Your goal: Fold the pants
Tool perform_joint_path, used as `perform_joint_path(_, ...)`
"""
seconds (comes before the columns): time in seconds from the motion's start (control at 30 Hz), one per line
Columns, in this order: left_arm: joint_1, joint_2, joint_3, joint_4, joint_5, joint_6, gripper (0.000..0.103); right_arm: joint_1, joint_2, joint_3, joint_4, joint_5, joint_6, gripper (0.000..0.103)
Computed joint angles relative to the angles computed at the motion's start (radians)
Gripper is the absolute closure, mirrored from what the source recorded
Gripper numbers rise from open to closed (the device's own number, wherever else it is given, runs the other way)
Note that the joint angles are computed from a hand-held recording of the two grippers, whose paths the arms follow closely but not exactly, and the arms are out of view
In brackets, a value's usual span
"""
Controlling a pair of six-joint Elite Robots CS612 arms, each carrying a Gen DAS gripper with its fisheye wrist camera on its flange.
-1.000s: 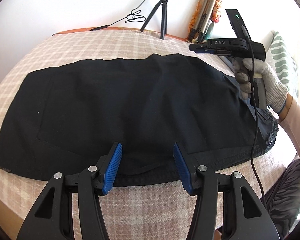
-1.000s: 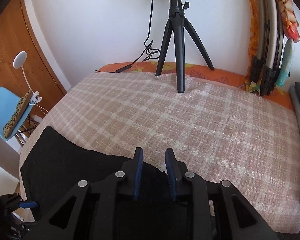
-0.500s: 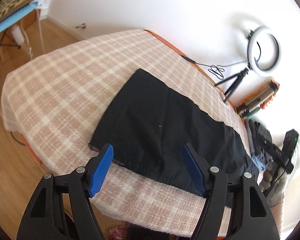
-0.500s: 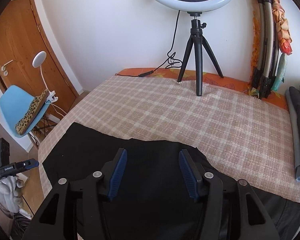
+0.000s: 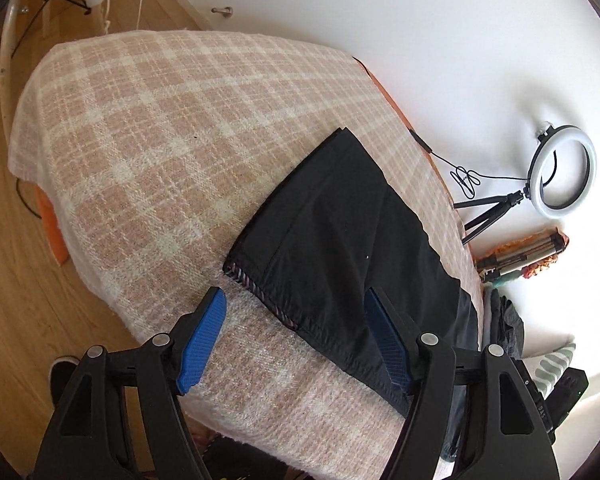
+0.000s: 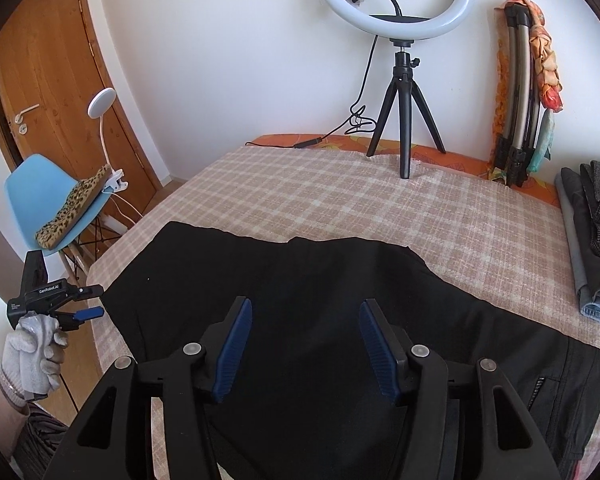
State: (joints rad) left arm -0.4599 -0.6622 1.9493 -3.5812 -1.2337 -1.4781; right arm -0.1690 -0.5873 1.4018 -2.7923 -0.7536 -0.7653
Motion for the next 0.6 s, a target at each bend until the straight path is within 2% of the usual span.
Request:
perform_joint_path(0.07,0.003,0.011,-0.011,-0.022,0.003,-0.008,0.032,-0.005,0.000,0.000,-0.006,0.001,0.004,0.044)
perform_joint_path(0.33,0.003,0.028,-0.056,0.011,0.076,0.011,0.032,-0.015,0.006,-0.016,-0.005,0.028,0.042,0.044)
perform_joint_path(0.4,0.004,0.028,-0.074,0.053,0.104,0.045,0.034,-0.013,0.006,-0.018,0.008,0.028,0.033,0.044)
perform_joint_path(0.43,0.005,0.028,-0.083,0.079,0.118,0.062,0.039,-0.011,0.006,-0.018,0.009,0.025,0.029,0.044)
perform_joint_path(0.5,0.013,0.035,-0.100,0.095,0.108,0.090,0.083,-0.007,0.006,-0.018,0.013,0.019,0.019,0.044)
perform_joint_path(0.6,0.017,0.046,-0.113,0.080,0.110,0.105,0.087,-0.003,0.006,-0.020,0.022,0.017,0.007,0.044)
